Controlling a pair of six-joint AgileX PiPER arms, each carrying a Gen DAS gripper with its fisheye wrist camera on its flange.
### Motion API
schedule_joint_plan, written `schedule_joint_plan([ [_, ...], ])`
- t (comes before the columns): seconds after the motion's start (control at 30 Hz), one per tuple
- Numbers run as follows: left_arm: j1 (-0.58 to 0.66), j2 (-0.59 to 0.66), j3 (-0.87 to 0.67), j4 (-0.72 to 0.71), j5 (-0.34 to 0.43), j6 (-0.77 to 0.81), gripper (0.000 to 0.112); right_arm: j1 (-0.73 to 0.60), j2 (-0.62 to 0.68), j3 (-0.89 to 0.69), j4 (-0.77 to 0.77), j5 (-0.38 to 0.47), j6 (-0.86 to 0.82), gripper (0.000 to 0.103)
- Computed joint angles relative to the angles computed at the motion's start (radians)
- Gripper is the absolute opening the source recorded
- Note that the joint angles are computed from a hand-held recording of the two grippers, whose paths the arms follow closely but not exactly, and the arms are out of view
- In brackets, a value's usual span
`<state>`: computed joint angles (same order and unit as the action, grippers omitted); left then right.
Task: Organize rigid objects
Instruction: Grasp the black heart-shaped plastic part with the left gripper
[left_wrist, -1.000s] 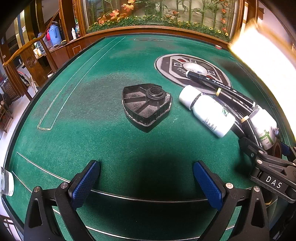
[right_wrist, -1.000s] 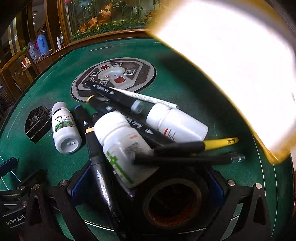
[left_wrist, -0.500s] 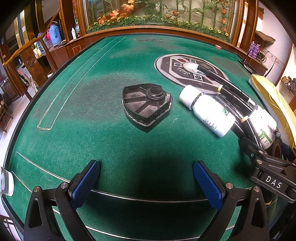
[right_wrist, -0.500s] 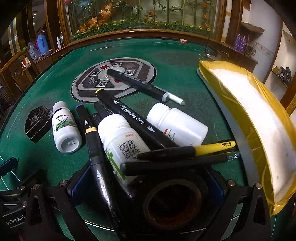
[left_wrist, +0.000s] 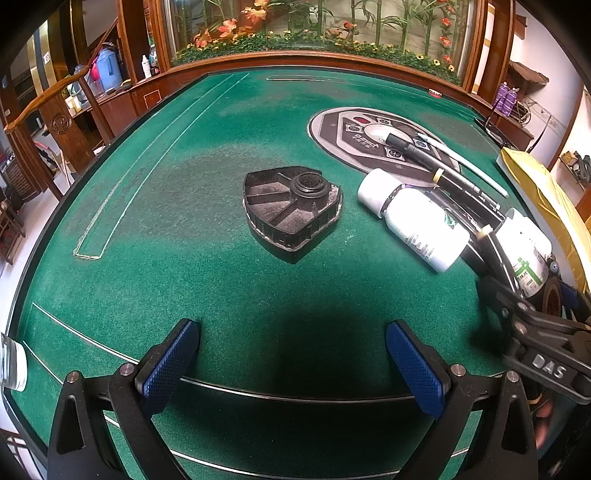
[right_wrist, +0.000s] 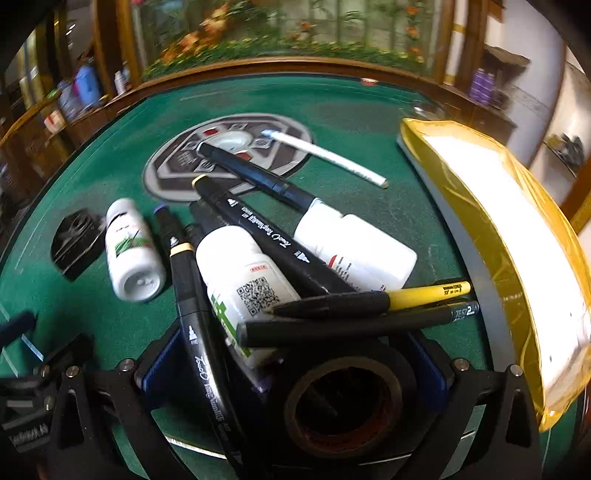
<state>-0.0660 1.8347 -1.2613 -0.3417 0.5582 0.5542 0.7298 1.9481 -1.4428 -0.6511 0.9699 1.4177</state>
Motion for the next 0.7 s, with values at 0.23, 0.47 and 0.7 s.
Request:
schedule_joint_plan([
  [0.23, 0.012, 0.011, -0.025, -0.022, 0.034, 0.037, 0.102, -0.080, -0.080, 0.035, 0.261, -0.086, -0.443, 0.103],
  [0.47, 0.055, 0.052, -0.170, -0.098, 0.183, 0.098, 0.095, -0.009, -0.209, 0.123, 0.173, -0.103, -0.424, 0.103],
  [0.7, 0.028, 0.209, -0.517, -0.043, 0.391, 0.215, 0.094, -0.001, -0.344, 0.196, 0.180, -0.163, -0.494, 0.101],
])
